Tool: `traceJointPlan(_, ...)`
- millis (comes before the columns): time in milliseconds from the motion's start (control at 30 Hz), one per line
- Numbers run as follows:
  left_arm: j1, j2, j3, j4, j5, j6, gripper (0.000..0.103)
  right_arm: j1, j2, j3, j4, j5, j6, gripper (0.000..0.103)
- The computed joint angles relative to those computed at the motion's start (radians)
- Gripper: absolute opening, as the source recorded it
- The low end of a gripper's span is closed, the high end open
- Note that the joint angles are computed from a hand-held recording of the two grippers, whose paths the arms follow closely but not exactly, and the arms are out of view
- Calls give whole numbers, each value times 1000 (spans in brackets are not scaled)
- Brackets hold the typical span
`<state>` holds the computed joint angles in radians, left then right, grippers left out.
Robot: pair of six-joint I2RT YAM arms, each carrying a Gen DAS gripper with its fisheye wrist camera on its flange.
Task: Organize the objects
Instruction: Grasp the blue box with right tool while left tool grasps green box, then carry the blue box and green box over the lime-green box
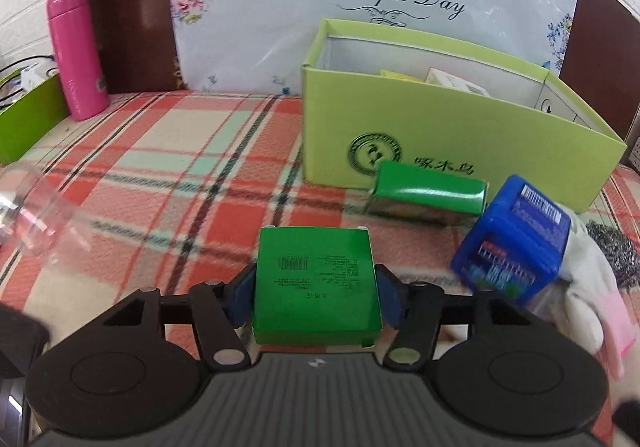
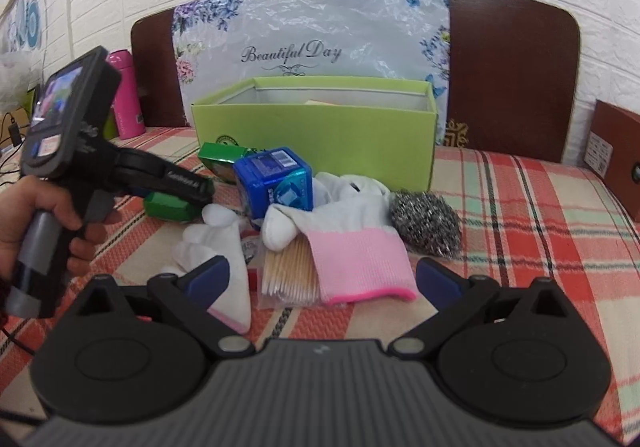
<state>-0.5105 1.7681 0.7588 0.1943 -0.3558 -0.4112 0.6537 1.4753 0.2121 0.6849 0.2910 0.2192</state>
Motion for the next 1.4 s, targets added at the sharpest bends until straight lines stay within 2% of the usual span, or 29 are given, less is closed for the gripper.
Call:
traceJointPlan(200,-5,-140,-178,33,6,10,64,-78,148,157,24,-123,-164,86)
traceJointPlan(333,-20,-184,-227,27,-25,-13,65,-100,256,301,-11,-171,-243,83)
traceJointPlan(400,-17,-183,-226,24,-31,-14,70,-97,310,359,-16,-180,-283,83)
traceJointPlan(567,-5,-164,-201,5,-50,-8,73,-76,422,479,-53,-129,-348,82)
traceJointPlan(633,-1,-162,-206,16,-44,-12,73,-79,443,505,-72,-131,-350,74)
traceJointPlan(667,-1,-162,-213,27,-42,-13,73,-84,443,515,-94,-153,-340,67)
traceJointPlan(733,4,-164,-224,46,-34,-9,72,-77,430,508,-103,-155,-319,65)
traceJointPlan(767,7,-167,-229,56,-26,-6,66,-73,421,499,-103,-159,-318,64)
traceJointPlan(967,12,-209,-248,51,7,-28,65,-45,345,397,-20,-149,-285,62)
traceJointPlan(1167,-3,-358,-282,65,64,-29,65,-66,222,301,24,-171,-251,62)
traceJointPlan(1400,-13,-405,-167,54,98,66,65,-111,89,242,55,-176,-240,61)
